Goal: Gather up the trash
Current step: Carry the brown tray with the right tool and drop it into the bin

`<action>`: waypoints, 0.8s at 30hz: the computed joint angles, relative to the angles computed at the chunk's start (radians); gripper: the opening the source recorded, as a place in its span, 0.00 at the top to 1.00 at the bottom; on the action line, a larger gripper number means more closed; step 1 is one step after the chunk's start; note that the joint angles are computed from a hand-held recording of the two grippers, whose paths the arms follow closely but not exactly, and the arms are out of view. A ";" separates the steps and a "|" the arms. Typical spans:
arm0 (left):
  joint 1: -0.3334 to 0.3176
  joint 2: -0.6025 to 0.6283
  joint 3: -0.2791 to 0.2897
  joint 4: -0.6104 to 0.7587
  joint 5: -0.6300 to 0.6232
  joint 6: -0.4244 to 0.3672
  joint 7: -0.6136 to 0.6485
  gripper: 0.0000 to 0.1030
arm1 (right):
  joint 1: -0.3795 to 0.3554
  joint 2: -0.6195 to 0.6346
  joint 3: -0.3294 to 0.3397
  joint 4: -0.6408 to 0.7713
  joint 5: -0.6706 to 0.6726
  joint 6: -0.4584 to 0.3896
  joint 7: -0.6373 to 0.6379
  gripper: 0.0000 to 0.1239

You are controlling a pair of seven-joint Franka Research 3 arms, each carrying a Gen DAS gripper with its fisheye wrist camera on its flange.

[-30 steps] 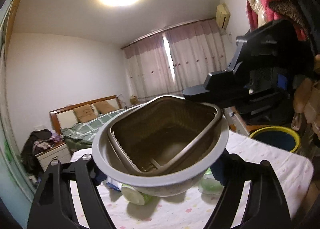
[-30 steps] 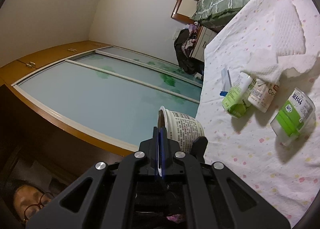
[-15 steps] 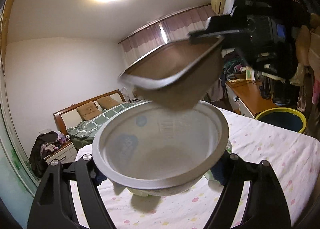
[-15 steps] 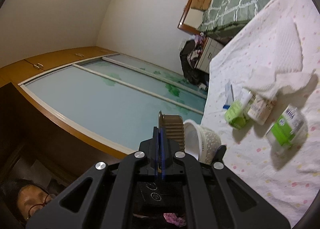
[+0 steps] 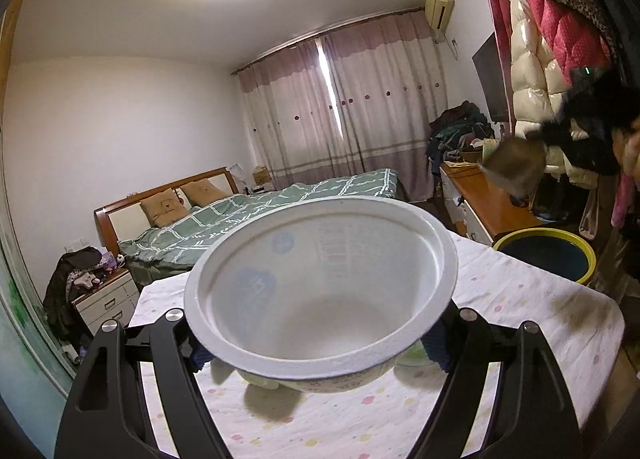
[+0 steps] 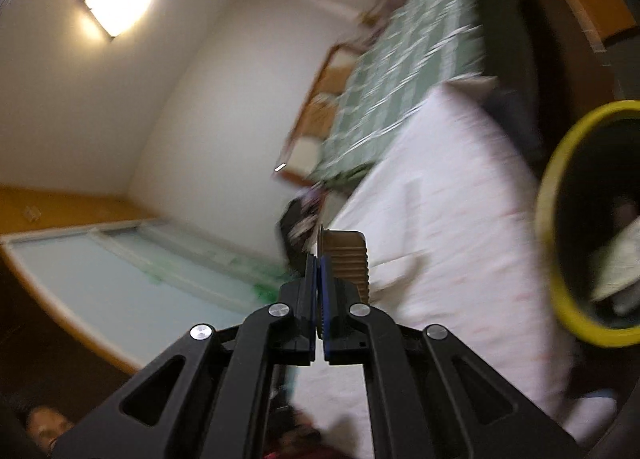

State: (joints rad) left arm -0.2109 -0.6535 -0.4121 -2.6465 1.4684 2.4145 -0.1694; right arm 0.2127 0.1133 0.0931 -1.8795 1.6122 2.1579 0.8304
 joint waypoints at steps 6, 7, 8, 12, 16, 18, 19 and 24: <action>-0.005 0.041 -0.013 0.040 0.005 -0.002 0.015 0.24 | -0.020 0.044 -0.020 -0.011 -0.072 0.169 0.053 0.98; -0.007 0.048 -0.013 0.046 0.009 -0.002 0.018 0.24 | -0.024 0.057 -0.019 -0.007 -0.084 0.189 0.063 0.98; -0.008 0.054 -0.013 0.052 0.011 -0.001 0.023 0.24 | -0.029 0.073 -0.018 -0.001 -0.093 0.202 0.075 0.98; -0.014 0.083 -0.012 0.081 0.013 0.002 0.041 0.24 | -0.049 0.123 -0.007 0.013 -0.129 0.237 0.105 0.98; -0.019 0.116 -0.013 0.107 0.019 0.002 0.046 0.24 | -0.055 0.171 0.002 0.041 -0.222 0.292 0.156 0.96; -0.023 0.129 -0.010 0.118 0.023 0.005 0.048 0.24 | -0.051 0.189 0.008 0.053 -0.282 0.330 0.193 0.87; -0.024 0.137 -0.009 0.124 0.025 0.006 0.051 0.24 | -0.047 0.191 0.011 0.050 -0.312 0.358 0.209 0.80; -0.031 0.174 -0.002 0.158 0.035 0.020 0.065 0.24 | -0.047 0.159 0.038 -0.004 -0.328 0.448 0.189 0.69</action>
State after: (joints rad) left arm -0.2416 -0.4799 -0.4137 -2.4889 1.5031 2.4349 -0.1045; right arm 0.1654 0.2721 0.1315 -1.8838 1.2842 2.6056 1.0198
